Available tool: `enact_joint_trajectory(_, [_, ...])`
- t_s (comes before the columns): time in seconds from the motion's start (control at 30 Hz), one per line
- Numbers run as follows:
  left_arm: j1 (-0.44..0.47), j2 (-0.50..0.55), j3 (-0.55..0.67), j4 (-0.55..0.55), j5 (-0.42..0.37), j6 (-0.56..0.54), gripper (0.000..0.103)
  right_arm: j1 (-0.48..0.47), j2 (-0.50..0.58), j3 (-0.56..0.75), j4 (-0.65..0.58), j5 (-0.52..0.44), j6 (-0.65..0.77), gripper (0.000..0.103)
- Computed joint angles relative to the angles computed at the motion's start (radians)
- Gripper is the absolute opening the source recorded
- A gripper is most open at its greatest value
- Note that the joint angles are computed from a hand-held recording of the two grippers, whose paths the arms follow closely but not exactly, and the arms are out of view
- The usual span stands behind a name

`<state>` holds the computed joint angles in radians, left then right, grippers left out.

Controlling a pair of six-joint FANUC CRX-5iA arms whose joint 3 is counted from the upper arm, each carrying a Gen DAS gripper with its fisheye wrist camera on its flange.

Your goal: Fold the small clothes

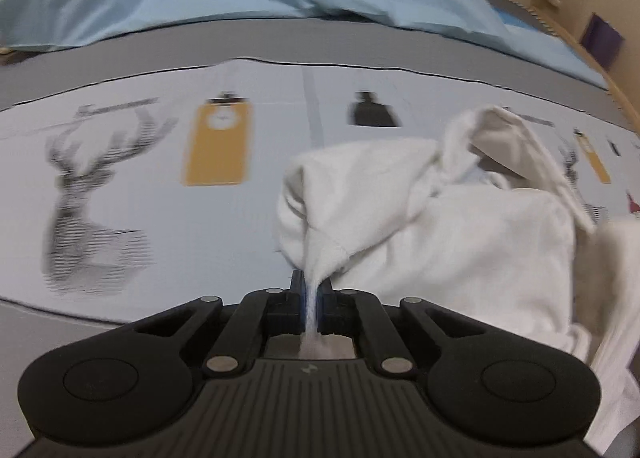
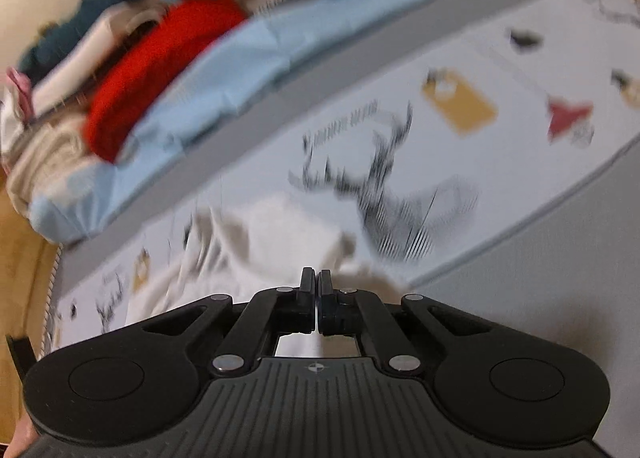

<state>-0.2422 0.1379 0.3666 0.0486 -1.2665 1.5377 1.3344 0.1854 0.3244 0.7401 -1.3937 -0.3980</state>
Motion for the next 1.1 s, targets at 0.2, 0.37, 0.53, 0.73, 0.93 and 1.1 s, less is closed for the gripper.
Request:
enact_joint_trajectory(0.2, [0.101,-0.052,-0.018,-0.065,-0.164,-0.175,0.005,0.018,-0.159,-0.098,-0.024,-0.202,0.101,0.000])
enact_joint_trajectory(0.37, [0.130,-0.051,-0.029,-0.104,-0.289,-0.341,0.013,-0.033,-0.071,-0.013,-0.166,-0.640,0.254,0.000])
enact_joint_trajectory(0.53, [0.114,-0.096,0.011,-0.077,-0.162,-0.303,0.038,-0.060,-0.020,0.009,-0.136,-0.601,0.241,0.004])
enact_joint_trajectory(0.73, [0.032,-0.084,-0.038,0.119,0.047,-0.266,0.050,-0.095,-0.021,-0.022,-0.119,-0.095,0.299,0.056])
enact_joint_trajectory(0.93, [-0.139,0.007,0.022,-0.027,0.079,-0.248,0.070,-0.145,0.166,0.183,-0.200,-0.101,0.525,0.071])
enact_joint_trajectory(1.1, [-0.172,0.082,0.102,-0.148,0.032,-0.165,0.009,-0.174,0.292,0.311,-0.225,-0.239,0.636,0.067])
